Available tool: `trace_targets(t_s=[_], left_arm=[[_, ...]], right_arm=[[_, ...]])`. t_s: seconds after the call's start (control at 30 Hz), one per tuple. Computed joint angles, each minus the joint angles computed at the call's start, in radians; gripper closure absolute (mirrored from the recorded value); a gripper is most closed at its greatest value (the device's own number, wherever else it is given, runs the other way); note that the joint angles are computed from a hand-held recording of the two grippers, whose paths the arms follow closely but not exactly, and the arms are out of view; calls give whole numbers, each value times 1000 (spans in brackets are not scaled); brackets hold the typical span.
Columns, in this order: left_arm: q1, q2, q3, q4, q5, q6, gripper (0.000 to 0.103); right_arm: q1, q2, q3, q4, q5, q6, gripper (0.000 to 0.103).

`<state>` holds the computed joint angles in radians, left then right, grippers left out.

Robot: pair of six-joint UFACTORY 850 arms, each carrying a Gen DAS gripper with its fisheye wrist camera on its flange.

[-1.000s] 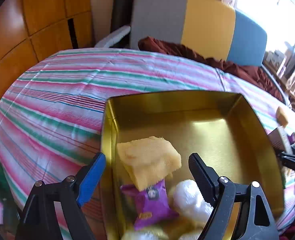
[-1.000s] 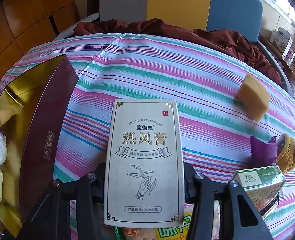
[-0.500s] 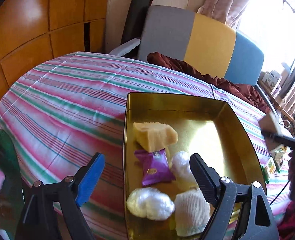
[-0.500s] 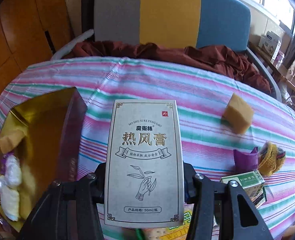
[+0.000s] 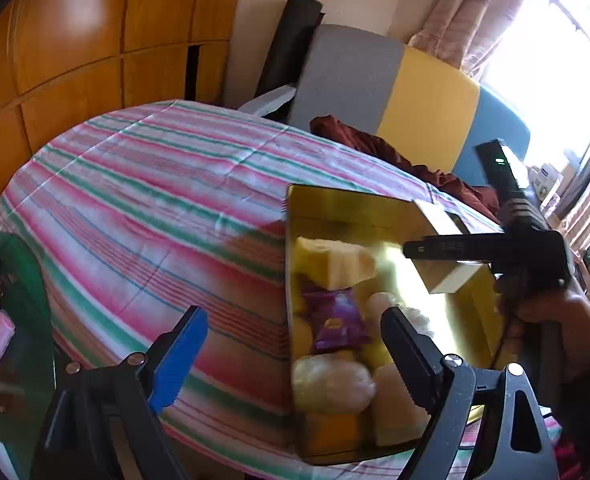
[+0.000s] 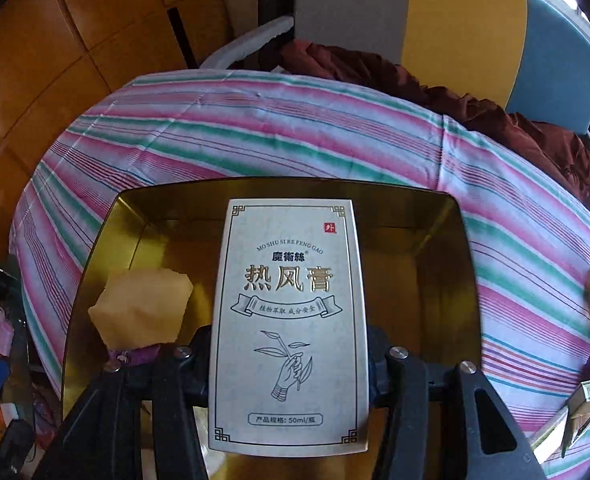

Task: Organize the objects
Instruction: 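Lower the white medicine box into the tray and open the right tool, then move the left tool toward the WEIDAN cracker packet on the cloth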

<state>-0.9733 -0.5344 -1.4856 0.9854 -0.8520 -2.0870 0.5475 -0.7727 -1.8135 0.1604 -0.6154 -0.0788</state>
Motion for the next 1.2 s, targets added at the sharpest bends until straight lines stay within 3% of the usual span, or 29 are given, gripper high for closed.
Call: trace_targets(t_s=[0.2, 0.27, 0.37, 0.63, 0.87, 1.2], left_arm=[[3, 32, 63, 3, 16, -64, 14], [1, 37, 74, 6, 16, -75, 14], [-3, 38, 76, 14, 10, -84, 14], [-18, 26, 42, 27, -33, -61, 14], [-33, -15, -38, 11, -68, 24, 13], [-55, -97, -182, -14, -110, 169, 13]], right_arm=[[31, -69, -83, 39, -78, 3, 50], [27, -72, -87, 88, -88, -28, 41], [21, -45, -48, 149, -60, -80, 30], [-17, 122, 158, 284, 66, -244, 29], [-49, 277, 358, 196, 207, -269, 29], [-171, 390, 499, 322, 257, -388, 28]])
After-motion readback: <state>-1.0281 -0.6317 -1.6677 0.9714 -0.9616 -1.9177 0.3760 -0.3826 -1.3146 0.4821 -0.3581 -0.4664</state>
